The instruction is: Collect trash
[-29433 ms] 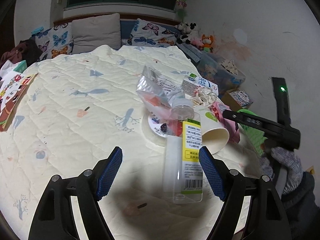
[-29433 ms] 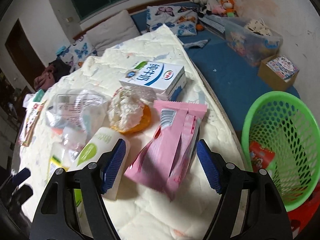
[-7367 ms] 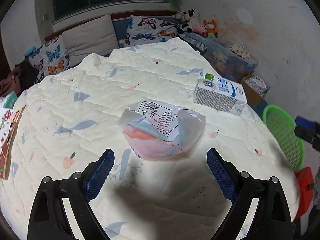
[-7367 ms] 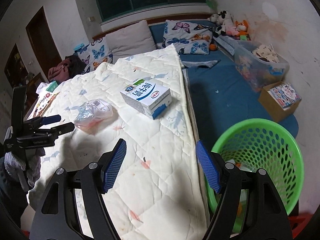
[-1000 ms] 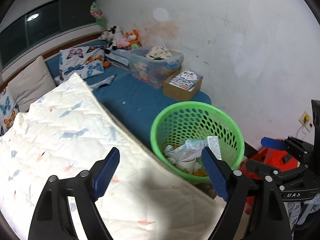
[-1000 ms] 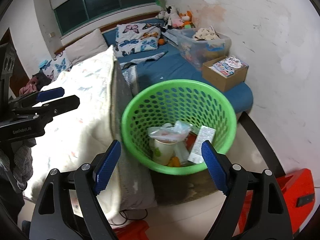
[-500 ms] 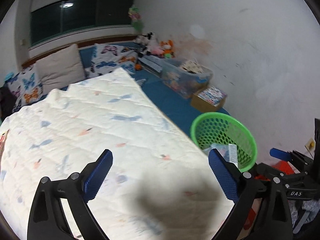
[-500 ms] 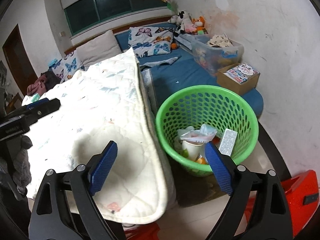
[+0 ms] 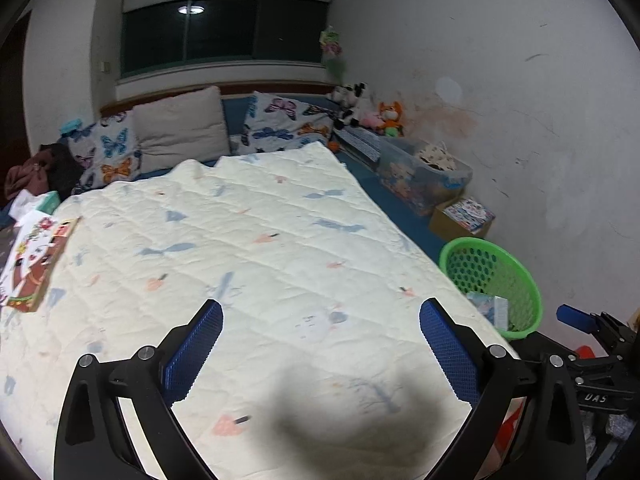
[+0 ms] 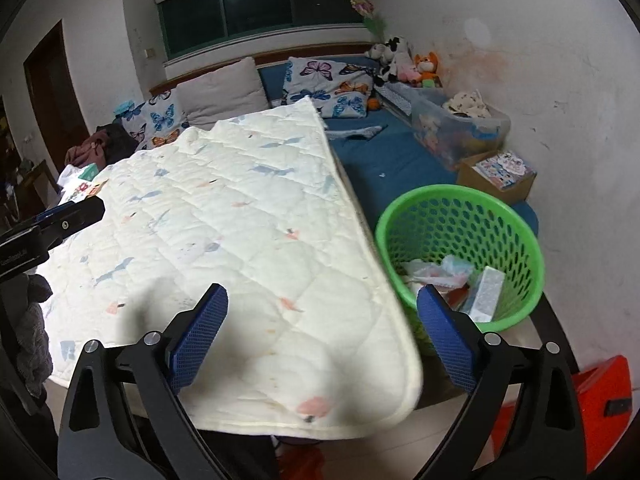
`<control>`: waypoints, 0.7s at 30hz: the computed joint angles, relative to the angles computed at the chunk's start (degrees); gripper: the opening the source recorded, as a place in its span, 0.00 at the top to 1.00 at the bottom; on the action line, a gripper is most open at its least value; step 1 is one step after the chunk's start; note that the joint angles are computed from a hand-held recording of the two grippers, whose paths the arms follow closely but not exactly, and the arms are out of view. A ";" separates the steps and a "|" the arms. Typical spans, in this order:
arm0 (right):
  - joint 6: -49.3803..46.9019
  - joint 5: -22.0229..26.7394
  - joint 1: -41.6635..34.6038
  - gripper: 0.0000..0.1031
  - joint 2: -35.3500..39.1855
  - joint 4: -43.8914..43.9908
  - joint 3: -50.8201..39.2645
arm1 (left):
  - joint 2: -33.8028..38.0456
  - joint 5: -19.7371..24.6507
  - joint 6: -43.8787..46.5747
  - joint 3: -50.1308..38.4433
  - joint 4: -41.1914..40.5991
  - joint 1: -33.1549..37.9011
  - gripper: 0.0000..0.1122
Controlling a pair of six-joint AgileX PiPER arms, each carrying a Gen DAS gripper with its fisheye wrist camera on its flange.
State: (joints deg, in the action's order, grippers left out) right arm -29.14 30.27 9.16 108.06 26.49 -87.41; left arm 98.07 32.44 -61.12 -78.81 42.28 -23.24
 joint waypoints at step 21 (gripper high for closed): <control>7.52 -6.56 5.13 0.07 -3.89 -7.34 5.88 | -7.97 5.79 -17.81 11.53 15.46 -3.27 0.14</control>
